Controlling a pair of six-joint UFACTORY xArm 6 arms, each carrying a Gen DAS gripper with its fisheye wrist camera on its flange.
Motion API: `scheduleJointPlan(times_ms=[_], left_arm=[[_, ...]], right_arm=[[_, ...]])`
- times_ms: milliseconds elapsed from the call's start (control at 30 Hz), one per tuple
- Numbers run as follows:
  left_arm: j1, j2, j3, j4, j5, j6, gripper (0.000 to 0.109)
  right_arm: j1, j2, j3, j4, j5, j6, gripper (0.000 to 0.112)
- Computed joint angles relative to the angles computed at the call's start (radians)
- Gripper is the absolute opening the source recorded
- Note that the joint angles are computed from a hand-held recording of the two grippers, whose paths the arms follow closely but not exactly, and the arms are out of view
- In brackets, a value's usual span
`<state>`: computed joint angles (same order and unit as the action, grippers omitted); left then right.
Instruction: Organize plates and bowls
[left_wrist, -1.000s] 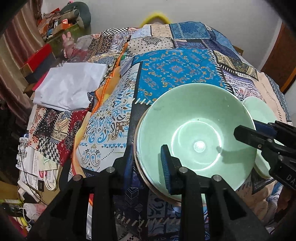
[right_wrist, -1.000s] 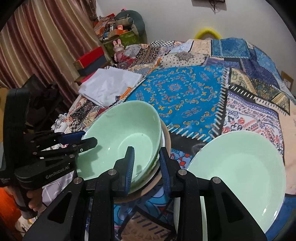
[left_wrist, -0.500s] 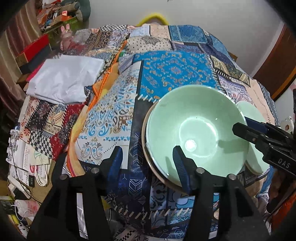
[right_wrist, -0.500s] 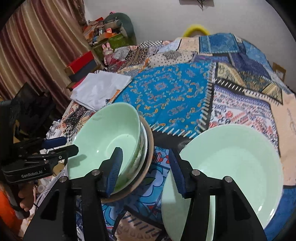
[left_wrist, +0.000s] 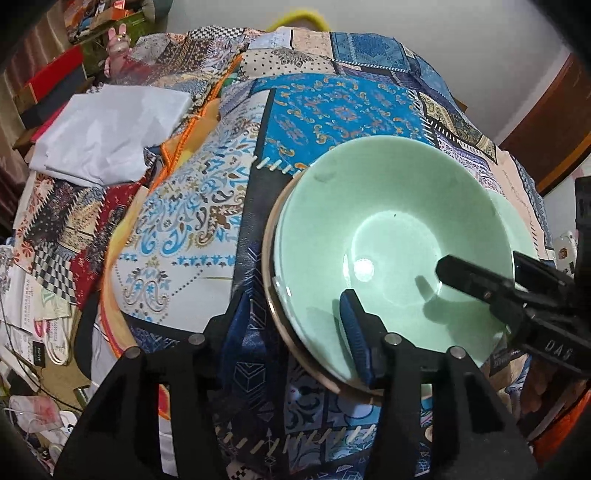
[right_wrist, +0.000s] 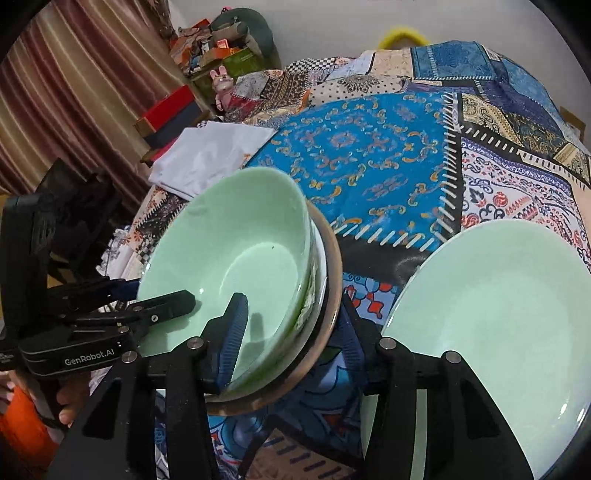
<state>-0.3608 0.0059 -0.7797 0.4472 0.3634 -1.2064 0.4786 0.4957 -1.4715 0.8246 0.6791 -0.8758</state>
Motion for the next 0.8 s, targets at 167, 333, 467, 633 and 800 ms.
scheduleJointPlan(times_ms=[167, 333, 467, 633, 800], left_arm=[[-0.005, 0.017, -0.007, 0.002, -0.027, 0.014, 0.041], [-0.024, 0.027, -0.035, 0.082, 0.013, -0.056, 0.039], [-0.025, 0.024, -0.036, 0.087, 0.018, -0.065, 0.039], [-0.038, 0.027, -0.064, 0.093, 0.07, -0.073, 0.039], [-0.049, 0.019, -0.078, 0.114, 0.098, -0.092, 0.039]], right_arm=[[0.002, 0.009, -0.006, -0.005, 0.008, 0.017, 0.045], [0.013, 0.002, 0.016, 0.005, -0.036, 0.016, 0.041], [0.004, 0.011, 0.0, 0.014, -0.025, 0.039, 0.035], [0.004, 0.011, -0.001, 0.012, -0.033, 0.058, 0.034], [0.0, 0.007, -0.002, 0.01, -0.027, 0.075, 0.033]])
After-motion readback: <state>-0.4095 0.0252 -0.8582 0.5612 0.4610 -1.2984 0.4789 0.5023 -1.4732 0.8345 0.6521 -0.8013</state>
